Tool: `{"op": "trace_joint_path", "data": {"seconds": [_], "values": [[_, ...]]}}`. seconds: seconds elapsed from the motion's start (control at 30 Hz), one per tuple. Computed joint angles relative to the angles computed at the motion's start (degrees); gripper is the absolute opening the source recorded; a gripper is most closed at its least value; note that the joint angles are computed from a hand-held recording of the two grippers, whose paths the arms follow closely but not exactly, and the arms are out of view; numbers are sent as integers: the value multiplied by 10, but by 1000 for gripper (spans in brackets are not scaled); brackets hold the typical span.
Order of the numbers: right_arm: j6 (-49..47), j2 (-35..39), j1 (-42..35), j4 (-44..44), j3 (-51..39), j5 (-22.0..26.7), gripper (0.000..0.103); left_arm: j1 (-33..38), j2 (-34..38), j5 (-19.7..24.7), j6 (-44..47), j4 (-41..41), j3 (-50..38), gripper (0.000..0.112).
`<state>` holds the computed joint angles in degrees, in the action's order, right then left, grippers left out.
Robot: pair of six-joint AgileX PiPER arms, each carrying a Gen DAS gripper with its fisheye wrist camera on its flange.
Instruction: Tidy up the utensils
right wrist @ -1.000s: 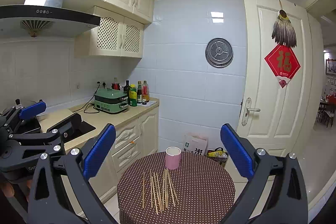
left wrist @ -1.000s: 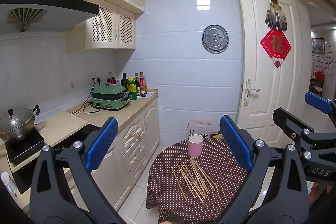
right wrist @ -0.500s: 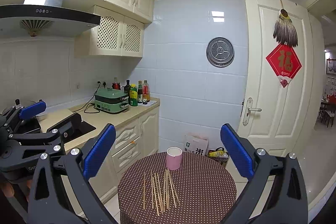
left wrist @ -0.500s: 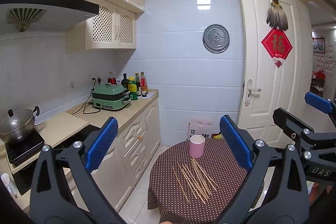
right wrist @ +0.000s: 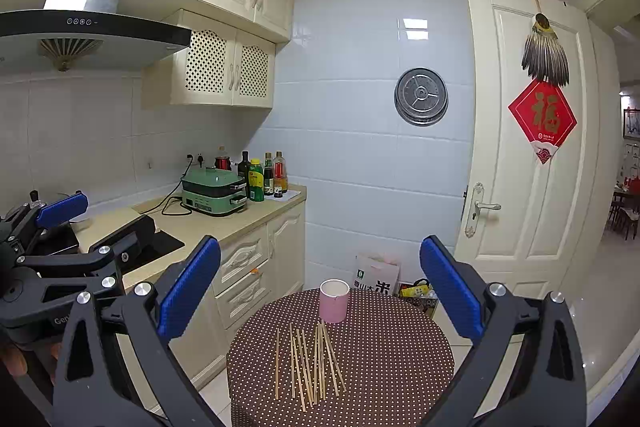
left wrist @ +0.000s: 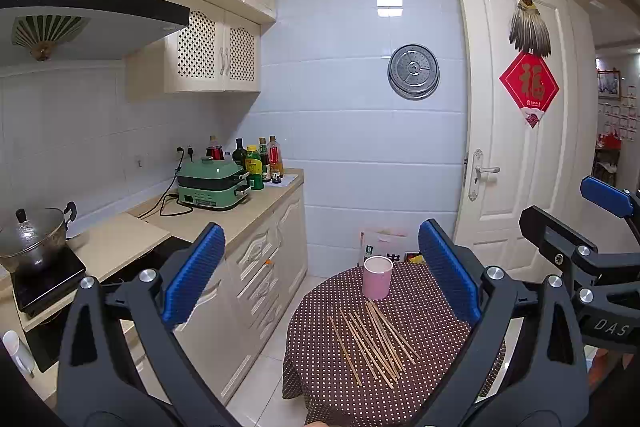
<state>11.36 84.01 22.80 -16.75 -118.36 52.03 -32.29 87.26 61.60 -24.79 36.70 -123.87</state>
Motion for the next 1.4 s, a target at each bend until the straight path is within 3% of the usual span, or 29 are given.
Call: {"op": "trace_joint_path", "data": {"seconds": [0.93,1.4], "values": [[3,10,-2,4,-1,-4,96,9,3,-6,-1,-8,3,95],[36,17,20,-32,8,-5,96,48,-3,-35,21,-49,28,95]]}}
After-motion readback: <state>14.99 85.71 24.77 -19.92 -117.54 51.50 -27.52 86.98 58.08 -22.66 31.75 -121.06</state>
